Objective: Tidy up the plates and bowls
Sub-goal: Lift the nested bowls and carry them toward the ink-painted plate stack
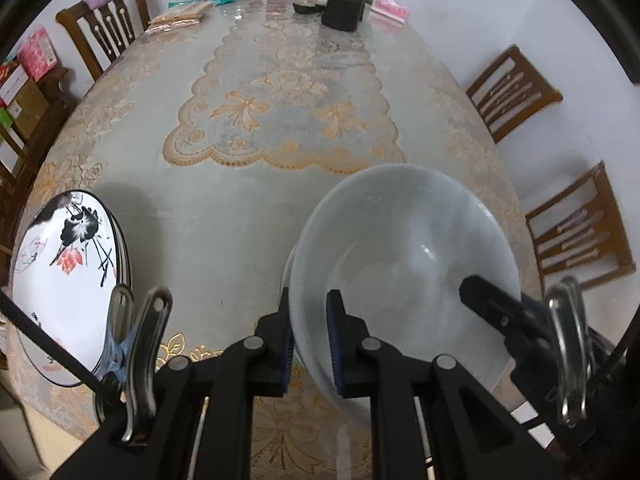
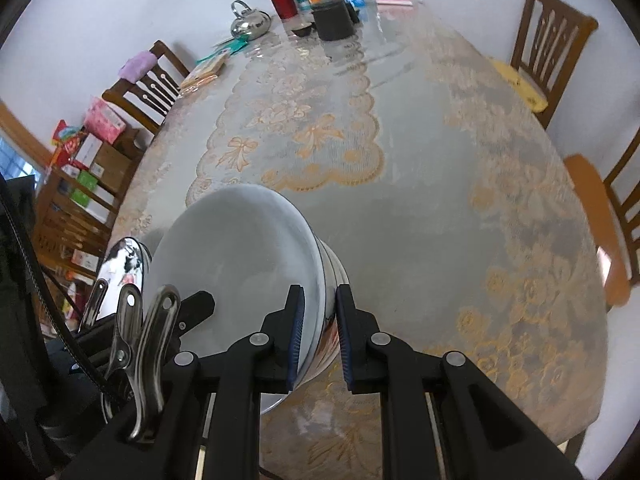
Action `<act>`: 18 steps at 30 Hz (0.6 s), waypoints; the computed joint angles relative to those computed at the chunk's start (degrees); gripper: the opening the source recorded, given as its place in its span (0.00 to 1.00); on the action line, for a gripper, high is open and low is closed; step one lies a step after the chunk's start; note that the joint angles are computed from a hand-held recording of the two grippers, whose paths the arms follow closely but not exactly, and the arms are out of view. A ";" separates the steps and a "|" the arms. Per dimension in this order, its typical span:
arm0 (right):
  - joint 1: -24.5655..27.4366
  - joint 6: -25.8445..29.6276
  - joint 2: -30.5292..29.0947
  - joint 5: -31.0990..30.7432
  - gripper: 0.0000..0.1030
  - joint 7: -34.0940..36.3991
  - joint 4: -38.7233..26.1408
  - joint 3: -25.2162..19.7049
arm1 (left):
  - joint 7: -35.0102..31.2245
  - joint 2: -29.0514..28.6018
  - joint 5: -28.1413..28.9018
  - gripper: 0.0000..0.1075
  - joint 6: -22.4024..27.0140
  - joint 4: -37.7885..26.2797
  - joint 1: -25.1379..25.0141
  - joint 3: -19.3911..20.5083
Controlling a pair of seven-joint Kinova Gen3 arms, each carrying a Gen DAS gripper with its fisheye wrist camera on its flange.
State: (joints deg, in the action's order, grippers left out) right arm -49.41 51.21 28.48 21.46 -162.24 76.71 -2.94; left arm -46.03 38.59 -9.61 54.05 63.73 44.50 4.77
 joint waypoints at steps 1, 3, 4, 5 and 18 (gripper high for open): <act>-0.20 0.19 0.06 0.32 0.18 0.01 -0.12 0.12 | -0.08 -0.07 0.29 0.13 -0.29 0.16 -0.27 0.17; -0.84 0.56 0.05 1.25 0.18 -0.35 -0.19 0.46 | -0.55 -0.34 0.44 0.13 -0.95 0.66 -0.63 0.34; -1.19 1.17 0.20 1.74 0.18 -0.41 -0.56 0.59 | -0.75 -0.41 0.31 0.13 -1.11 0.80 -0.59 0.30; -1.61 1.82 0.27 2.37 0.18 -0.56 -0.85 0.78 | -0.77 -0.50 0.05 0.13 -1.20 0.92 -0.40 0.14; 0.63 -5.55 -1.66 -0.26 0.18 -4.23 5.62 -0.48 | -0.96 -1.31 -2.82 0.17 -2.08 2.46 1.00 -0.95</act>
